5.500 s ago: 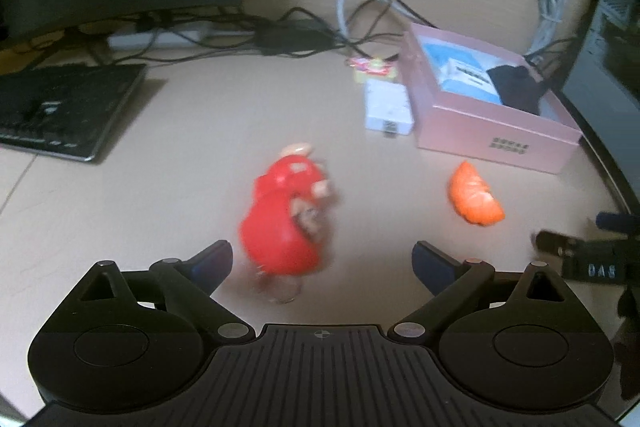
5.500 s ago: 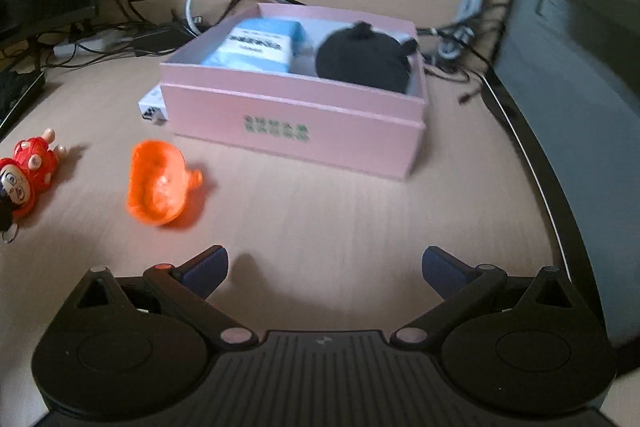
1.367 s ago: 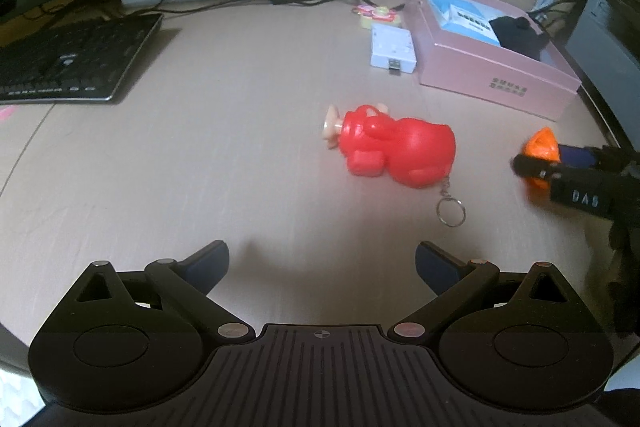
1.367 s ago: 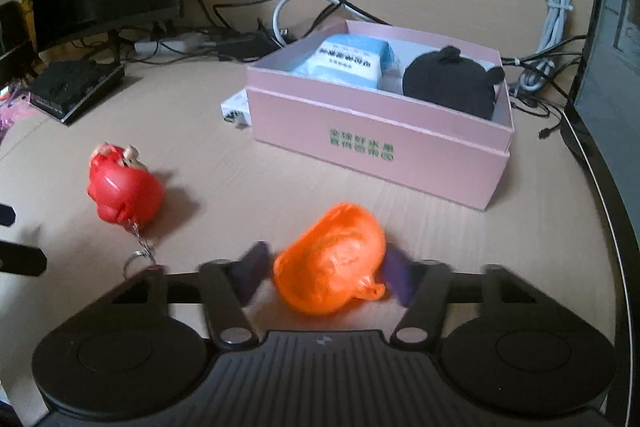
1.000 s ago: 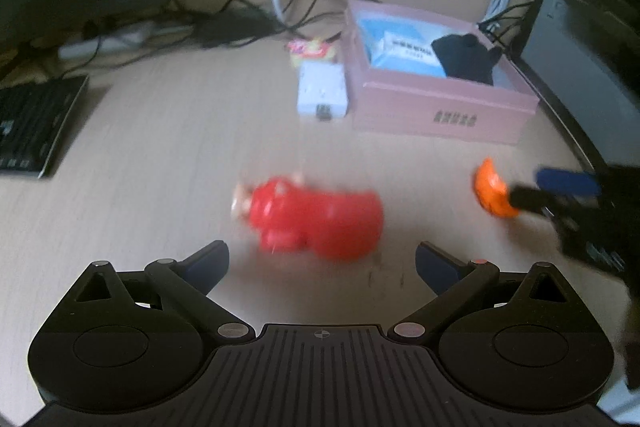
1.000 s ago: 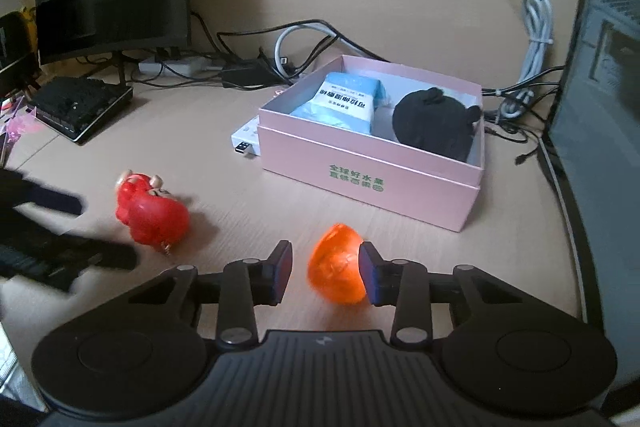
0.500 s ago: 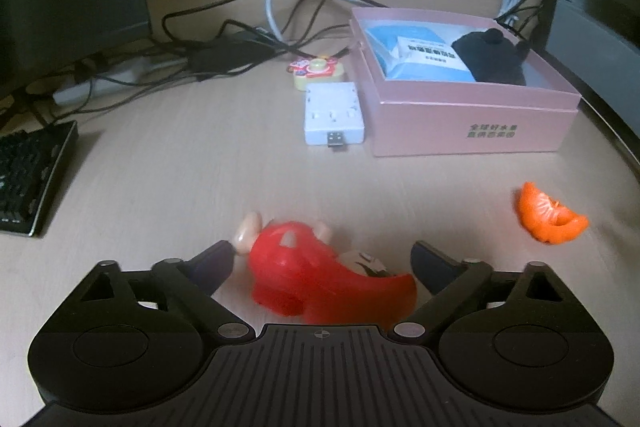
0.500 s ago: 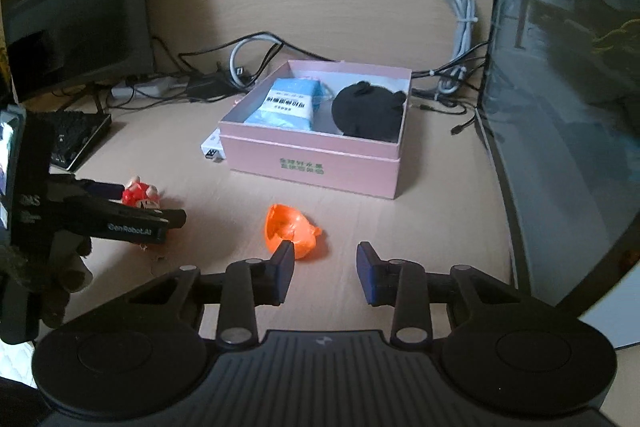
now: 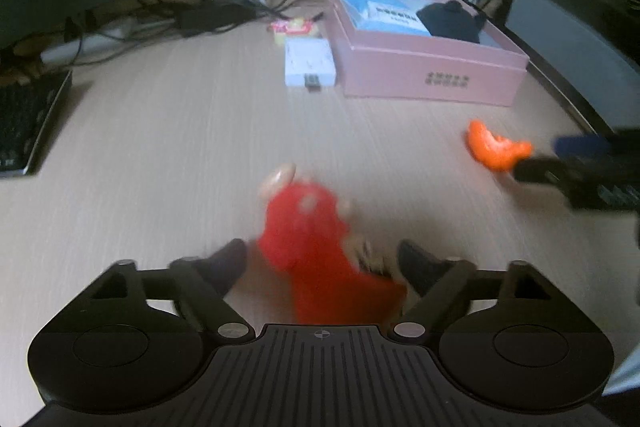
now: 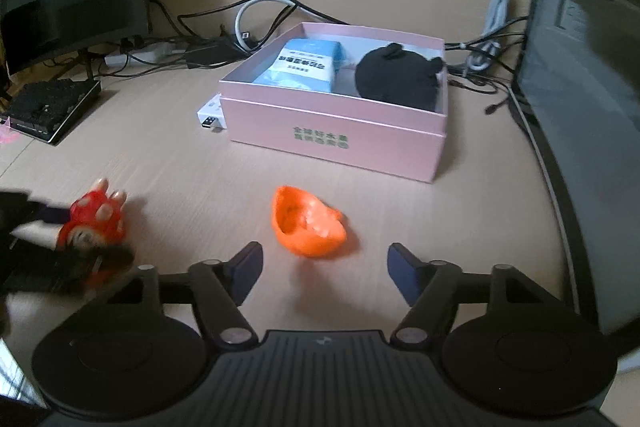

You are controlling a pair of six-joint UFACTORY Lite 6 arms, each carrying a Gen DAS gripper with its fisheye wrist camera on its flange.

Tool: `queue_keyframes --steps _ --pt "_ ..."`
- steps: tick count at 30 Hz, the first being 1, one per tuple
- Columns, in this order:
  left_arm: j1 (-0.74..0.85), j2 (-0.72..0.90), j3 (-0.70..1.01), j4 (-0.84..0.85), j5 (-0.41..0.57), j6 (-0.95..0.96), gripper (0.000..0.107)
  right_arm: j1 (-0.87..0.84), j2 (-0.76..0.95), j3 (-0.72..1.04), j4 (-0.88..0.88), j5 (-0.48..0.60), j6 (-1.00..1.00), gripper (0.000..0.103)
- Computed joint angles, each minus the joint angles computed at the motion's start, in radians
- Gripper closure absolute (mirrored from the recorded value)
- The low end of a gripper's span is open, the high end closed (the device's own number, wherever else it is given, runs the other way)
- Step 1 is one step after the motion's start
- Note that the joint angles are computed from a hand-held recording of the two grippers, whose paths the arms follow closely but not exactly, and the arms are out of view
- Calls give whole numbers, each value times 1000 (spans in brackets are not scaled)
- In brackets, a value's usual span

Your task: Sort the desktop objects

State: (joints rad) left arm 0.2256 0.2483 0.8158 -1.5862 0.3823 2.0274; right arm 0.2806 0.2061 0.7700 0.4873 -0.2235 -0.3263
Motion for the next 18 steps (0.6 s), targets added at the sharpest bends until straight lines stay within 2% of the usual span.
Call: queue_keyframes --steps 6,7,9,11,13,18 --pt "64 -61 -46 60 46 -20 11 -13 165 148 -144 37 124 32" --pt "74 -67 -48 74 55 -30 11 -17 182 166 -176 50 157 43" --pt "87 -73 -45 98 72 -45 10 -16 190 176 -169 51 153 55" --pt "87 -70 -39 114 84 -58 10 -13 174 165 -200 44 177 55" --pt "68 -53 -26 102 79 -52 10 -2 146 142 -140 28 101 56" --pt "-39 17 33 19 -23 -25 11 2 56 79 -44 38 -3 56"
